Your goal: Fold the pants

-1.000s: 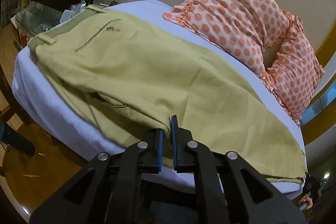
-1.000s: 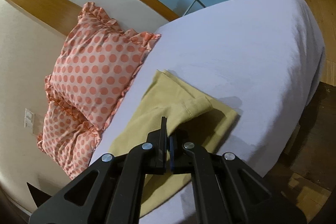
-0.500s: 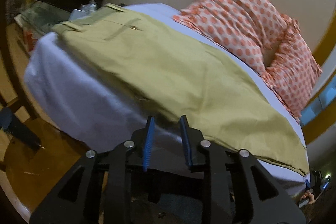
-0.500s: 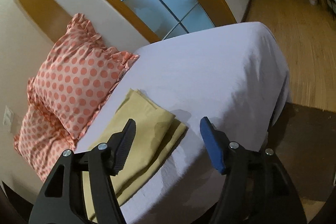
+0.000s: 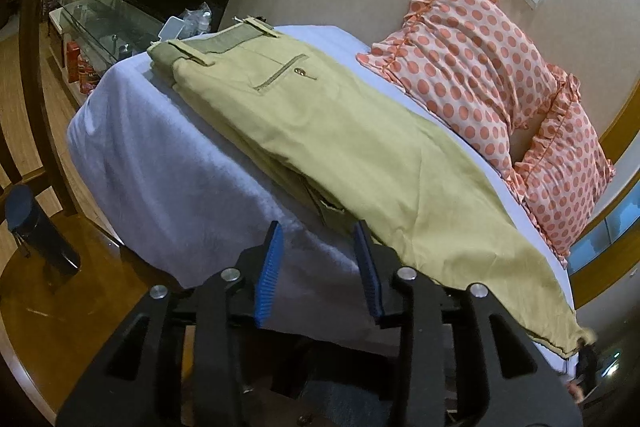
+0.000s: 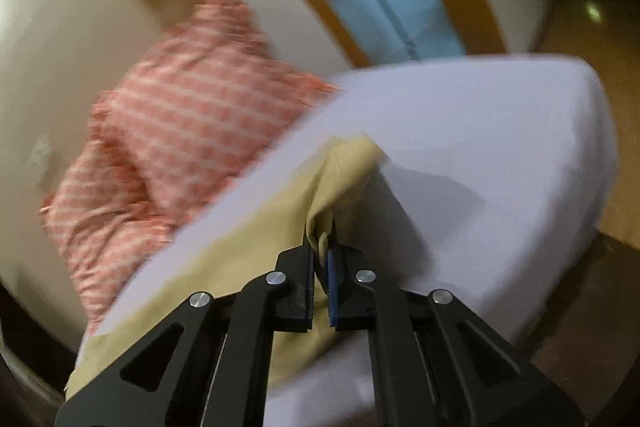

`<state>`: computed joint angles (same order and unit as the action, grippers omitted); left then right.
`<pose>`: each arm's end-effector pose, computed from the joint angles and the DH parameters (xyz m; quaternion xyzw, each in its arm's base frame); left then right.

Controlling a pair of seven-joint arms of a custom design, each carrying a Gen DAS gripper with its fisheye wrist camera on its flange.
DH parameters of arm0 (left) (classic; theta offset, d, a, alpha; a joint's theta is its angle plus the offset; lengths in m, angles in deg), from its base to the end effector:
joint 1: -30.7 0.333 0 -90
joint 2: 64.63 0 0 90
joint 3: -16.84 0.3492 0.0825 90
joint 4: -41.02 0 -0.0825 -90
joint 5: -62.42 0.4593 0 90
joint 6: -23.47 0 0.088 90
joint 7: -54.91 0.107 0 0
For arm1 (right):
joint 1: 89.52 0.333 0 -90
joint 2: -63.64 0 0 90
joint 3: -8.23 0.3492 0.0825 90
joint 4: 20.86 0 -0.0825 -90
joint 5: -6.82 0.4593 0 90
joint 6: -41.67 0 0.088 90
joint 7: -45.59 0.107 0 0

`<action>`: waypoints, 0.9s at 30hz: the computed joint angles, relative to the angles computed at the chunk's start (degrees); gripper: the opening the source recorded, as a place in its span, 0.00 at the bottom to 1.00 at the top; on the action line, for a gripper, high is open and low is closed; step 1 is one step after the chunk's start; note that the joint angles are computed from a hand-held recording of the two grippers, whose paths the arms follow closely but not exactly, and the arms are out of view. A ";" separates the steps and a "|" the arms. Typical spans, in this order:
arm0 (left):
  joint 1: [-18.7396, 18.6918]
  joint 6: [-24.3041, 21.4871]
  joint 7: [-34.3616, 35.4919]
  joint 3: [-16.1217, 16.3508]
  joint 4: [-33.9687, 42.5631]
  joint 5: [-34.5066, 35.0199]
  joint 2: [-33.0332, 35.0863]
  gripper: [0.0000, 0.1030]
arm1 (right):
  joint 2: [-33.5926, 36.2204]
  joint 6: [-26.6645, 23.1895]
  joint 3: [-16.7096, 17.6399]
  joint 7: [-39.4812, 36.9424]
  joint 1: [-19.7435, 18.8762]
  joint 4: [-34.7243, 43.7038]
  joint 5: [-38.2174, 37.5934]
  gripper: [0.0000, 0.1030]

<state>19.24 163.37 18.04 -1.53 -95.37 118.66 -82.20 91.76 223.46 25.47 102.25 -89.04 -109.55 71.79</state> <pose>0.4653 -0.2711 0.4657 -0.8691 0.2498 -0.3371 0.2619 0.7901 0.1182 0.4581 -0.4716 0.6989 -0.1506 0.5161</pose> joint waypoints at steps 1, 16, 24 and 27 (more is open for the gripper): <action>0.12 -0.05 -0.34 -0.09 -0.18 0.47 -0.13 0.39 | 0.61 -0.34 5.00 -6.24 -2.67 2.21 2.34 0.05; -0.07 -0.90 -0.57 -0.83 -1.26 4.45 -1.64 0.58 | 11.53 -48.63 -2.09 -7.08 21.92 24.71 -25.35 0.40; 3.55 3.97 -8.28 0.75 -4.72 8.59 -4.63 0.59 | 10.54 -39.31 -4.55 -3.33 21.11 22.66 -21.45 0.73; 5.43 6.00 -11.60 1.32 -5.57 9.39 -5.17 0.59 | 11.04 -39.32 -4.40 -1.22 20.74 22.89 -21.92 0.73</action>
<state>24.67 169.37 6.44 -0.21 -100.94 128.06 -87.37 102.80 184.14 21.07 101.03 -68.30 -86.66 49.88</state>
